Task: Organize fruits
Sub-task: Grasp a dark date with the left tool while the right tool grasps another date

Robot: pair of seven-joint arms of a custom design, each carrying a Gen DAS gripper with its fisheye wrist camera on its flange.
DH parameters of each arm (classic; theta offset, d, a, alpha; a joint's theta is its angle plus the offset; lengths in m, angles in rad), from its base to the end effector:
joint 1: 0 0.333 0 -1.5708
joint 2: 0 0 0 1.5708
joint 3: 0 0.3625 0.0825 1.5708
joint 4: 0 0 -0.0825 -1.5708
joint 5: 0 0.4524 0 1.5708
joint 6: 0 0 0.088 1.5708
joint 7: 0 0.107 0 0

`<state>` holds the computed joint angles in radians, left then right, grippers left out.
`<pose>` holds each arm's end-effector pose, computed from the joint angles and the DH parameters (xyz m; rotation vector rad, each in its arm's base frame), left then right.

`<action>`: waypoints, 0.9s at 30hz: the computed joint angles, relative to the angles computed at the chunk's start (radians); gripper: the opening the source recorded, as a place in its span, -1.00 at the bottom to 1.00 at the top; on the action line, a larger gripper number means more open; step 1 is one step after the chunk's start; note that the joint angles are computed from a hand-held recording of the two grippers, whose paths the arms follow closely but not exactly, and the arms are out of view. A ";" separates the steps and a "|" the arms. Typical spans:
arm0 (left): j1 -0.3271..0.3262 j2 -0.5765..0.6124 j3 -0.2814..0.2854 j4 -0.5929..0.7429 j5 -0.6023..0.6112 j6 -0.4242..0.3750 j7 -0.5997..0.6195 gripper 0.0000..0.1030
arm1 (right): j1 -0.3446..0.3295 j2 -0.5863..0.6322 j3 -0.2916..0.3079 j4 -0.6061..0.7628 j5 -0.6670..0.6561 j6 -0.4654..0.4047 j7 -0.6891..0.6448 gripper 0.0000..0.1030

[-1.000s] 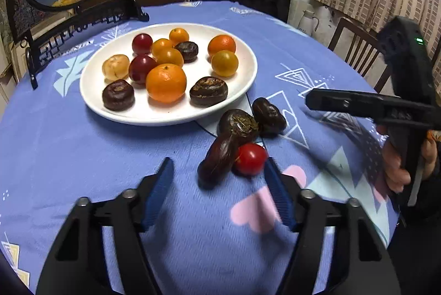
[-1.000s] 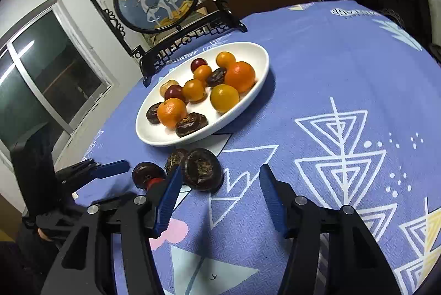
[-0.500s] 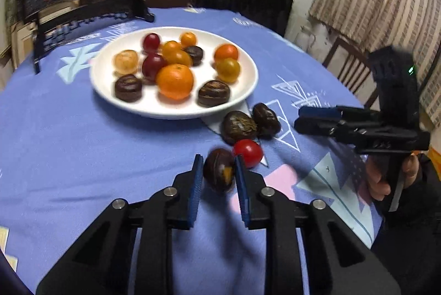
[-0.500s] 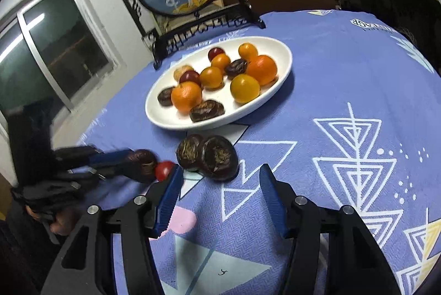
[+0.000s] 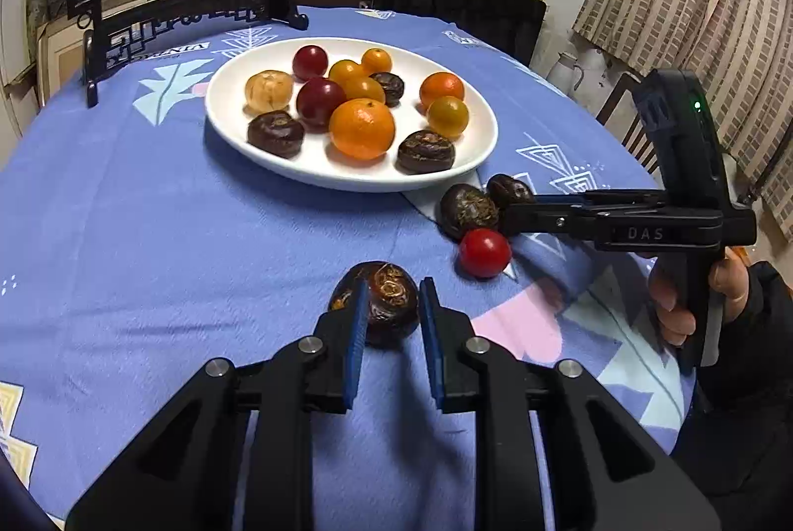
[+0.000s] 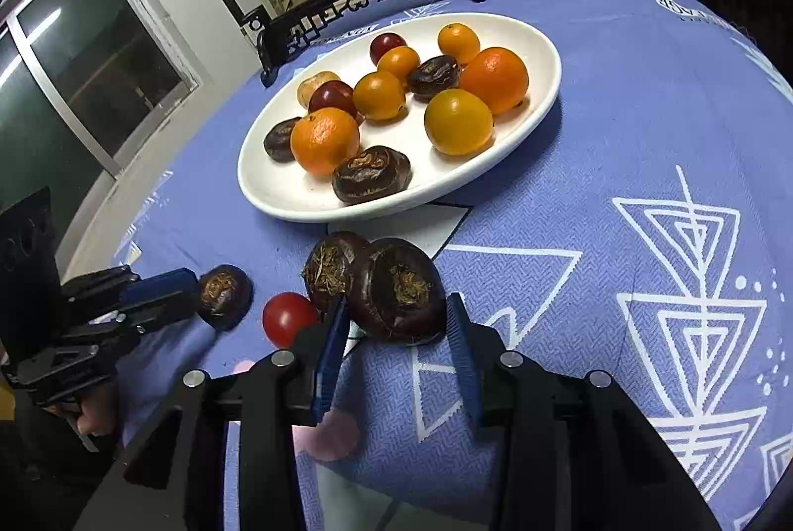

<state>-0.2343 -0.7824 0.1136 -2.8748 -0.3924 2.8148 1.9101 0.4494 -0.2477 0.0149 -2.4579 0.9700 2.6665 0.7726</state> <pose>0.3718 -0.0277 0.4659 -1.7427 1.9977 -0.9710 0.4774 0.2122 0.4335 -2.0549 1.2462 0.0264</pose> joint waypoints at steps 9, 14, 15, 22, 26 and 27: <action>0.020 -0.019 -0.067 -0.010 0.067 0.002 -0.016 -0.52 | 0.005 -0.027 -0.027 -0.012 0.138 -0.023 -0.109 -0.23; 0.136 0.014 -0.189 -0.005 0.188 0.047 -0.148 0.31 | -0.003 -0.035 -0.022 -0.015 0.166 -0.034 -0.145 -0.23; 0.132 0.015 -0.188 -0.009 0.205 0.061 -0.152 0.45 | -0.005 -0.034 -0.022 -0.014 0.170 -0.039 -0.148 -0.23; 0.088 0.105 -0.131 0.052 0.235 -0.038 -0.155 -0.18 | -0.014 -0.038 -0.014 -0.016 0.184 -0.038 -0.158 -0.23; 0.038 0.026 -0.078 0.013 0.177 -0.007 -0.112 -0.19 | -0.015 -0.044 -0.016 -0.021 0.193 -0.042 -0.165 -0.23; 0.031 0.003 -0.071 0.003 0.169 0.000 -0.104 -0.19 | -0.015 -0.045 -0.015 -0.021 0.195 -0.041 -0.167 -0.23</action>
<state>-0.2030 -0.7796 0.0430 -2.8717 -0.2238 2.8149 1.8057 0.4343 -0.2927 -0.0005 -2.4794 1.1646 2.6258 0.6059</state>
